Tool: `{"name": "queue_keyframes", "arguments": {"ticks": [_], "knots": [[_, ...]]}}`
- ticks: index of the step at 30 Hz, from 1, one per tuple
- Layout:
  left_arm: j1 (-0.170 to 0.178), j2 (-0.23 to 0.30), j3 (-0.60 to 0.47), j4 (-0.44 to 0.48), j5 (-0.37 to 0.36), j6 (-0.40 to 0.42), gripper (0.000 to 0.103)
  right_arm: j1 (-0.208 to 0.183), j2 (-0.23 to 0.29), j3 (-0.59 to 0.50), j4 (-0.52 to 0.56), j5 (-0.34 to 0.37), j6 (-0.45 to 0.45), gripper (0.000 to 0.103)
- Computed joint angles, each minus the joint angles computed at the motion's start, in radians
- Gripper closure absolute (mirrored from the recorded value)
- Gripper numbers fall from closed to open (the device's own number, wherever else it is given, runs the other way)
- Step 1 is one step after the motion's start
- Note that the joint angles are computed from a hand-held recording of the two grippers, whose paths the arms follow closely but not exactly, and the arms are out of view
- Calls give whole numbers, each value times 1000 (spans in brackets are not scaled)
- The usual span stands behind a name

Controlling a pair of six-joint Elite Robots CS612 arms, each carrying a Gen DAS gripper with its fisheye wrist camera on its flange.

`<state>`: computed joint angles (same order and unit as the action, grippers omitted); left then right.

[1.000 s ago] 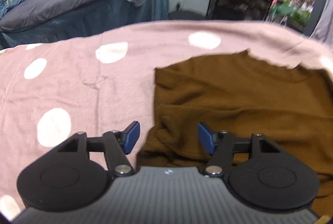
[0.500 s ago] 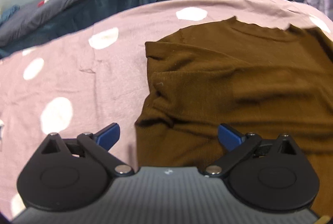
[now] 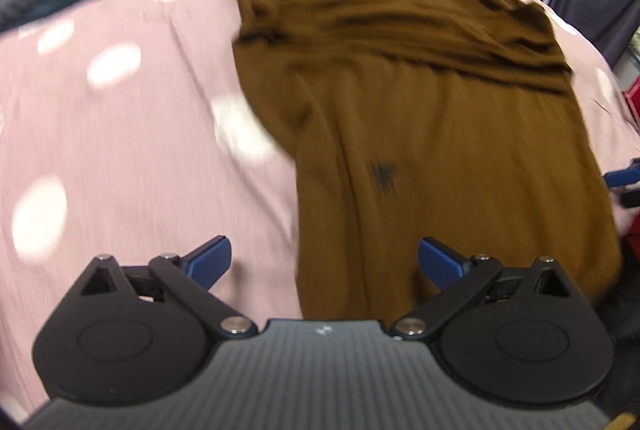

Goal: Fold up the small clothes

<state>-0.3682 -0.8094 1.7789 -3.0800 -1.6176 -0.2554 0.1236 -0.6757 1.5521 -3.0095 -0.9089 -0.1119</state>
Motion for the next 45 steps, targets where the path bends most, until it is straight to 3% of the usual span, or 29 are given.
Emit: {"name": "queue_keyframes", "arguments": {"ticks": [2, 5, 8, 13, 15, 17, 18, 22, 25, 28, 30, 33, 37, 38, 42, 45], "knots": [[8, -12, 30, -3, -49, -10, 14, 1, -17, 22, 68, 27, -38, 12], [27, -12, 56, -23, -139, -36, 34, 1, -32, 29, 203, 93, -121, 14], [21, -10, 69, -51, -122, -21, 37, 8, -25, 24, 224, 120, -149, 15], [4, -21, 70, -13, -100, 46, 63, 21, -7, -12, 296, 159, -211, 23], [0, -20, 70, -16, -90, 48, 70, 23, -4, -22, 331, 168, -258, 40], [-3, -17, 66, -17, -74, 25, 79, 27, 8, -34, 328, 168, -260, 72], [-4, -16, 64, -18, -70, 15, 85, 24, 8, -31, 337, 171, -272, 82], [-15, -13, 45, -25, -16, 38, 91, 23, 6, -33, 297, 190, -313, 90], [-11, 8, 2, -69, 15, 11, 91, 5, 16, -40, 191, 221, -211, 91], [1, 55, -91, -108, 32, -22, 91, -14, 46, -80, 27, 241, -48, 92], [8, 100, -180, -124, 53, -37, 91, -26, 78, -130, -83, 220, 90, 93], [17, 178, -356, -64, 74, -57, 92, -38, 134, -233, -195, 164, 305, 93], [18, 296, -627, 84, 149, -32, 95, -42, 199, -379, -193, 52, 447, 94], [16, 326, -694, 125, 177, -26, 95, -43, 218, -417, -197, 26, 495, 101], [13, 433, -930, 289, 249, -15, 95, -41, 286, -554, -162, -74, 631, 101], [12, 460, -983, 309, 255, -7, 92, -30, 308, -603, -126, -182, 602, 101]]}}
